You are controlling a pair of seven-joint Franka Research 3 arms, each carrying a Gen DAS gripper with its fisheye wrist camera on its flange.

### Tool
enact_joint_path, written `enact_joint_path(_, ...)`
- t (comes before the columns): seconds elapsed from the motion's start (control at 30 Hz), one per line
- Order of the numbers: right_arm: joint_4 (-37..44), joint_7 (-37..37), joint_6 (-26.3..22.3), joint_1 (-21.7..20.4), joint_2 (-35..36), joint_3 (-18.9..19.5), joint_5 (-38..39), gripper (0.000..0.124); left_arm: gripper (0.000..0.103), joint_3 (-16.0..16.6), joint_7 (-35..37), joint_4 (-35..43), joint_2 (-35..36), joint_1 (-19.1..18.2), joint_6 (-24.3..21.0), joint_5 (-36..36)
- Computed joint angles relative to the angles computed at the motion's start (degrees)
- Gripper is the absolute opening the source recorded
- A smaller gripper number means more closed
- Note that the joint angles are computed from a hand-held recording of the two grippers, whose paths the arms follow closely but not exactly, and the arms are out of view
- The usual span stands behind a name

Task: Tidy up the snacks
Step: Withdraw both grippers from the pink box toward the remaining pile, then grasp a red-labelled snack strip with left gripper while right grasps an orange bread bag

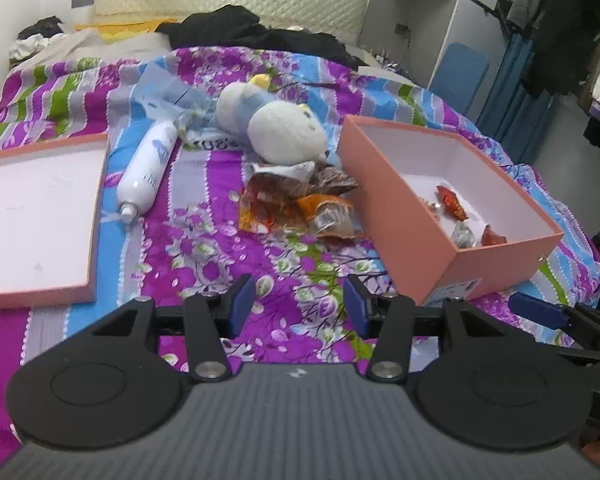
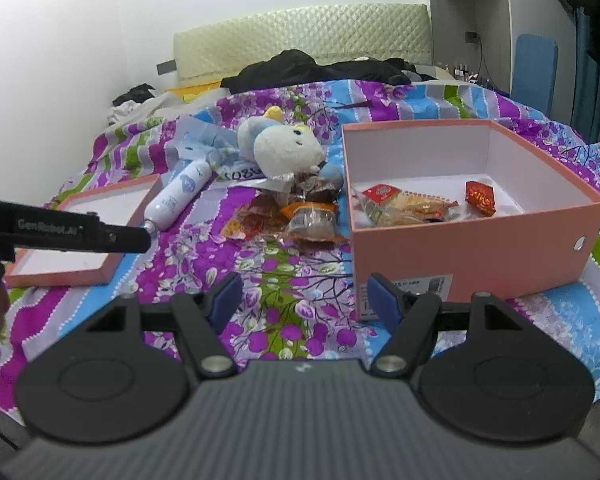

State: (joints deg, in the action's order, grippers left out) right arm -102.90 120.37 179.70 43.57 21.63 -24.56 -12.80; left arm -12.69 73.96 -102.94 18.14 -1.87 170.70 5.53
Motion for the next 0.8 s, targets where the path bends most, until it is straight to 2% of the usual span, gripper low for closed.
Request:
enact_joint_path(0.1,1.0,-1.2,0.3,-1.2,0.9,1.4,0.4,0.071,0.056,0.5,-0.7,0.1,0.7,-0.1,0.0,0.1)
enact_joint_path(0.27,4.4,-4.7,1.2,-1.9,4.1,2.7,2.6,0.071,0.061,1.1,-1.2,3.8,4.1,-0.2,-2.8,1.0)
enact_joint_path(0.47,13.0,-10.1,-0.8,-2.9,11.0,3.8,5.0,0.070,0.062,0.3,-0.9,10.9,11.1,1.1,-4.4,-0.5)
enact_joint_path(0.6,21.3,-12.0,-2.4,-2.1,17.7,1.6,5.3,0.067,0.062,-0.6,-0.5,19.2,18.0,2.0,-6.3,-1.7)
enact_joint_path(0.7,31.6,-11.9,-7.0,-3.6,24.5,1.5,5.6,0.067,0.062,-1.6,0.7,26.8,23.5,2.8,-8.3,-3.0)
enact_joint_path(0.8,42.8,-10.8,-12.0,-5.6,31.5,1.3,3.7,0.067,0.062,0.6,-2.0,36.6,29.8,1.2,-10.3,-3.1)
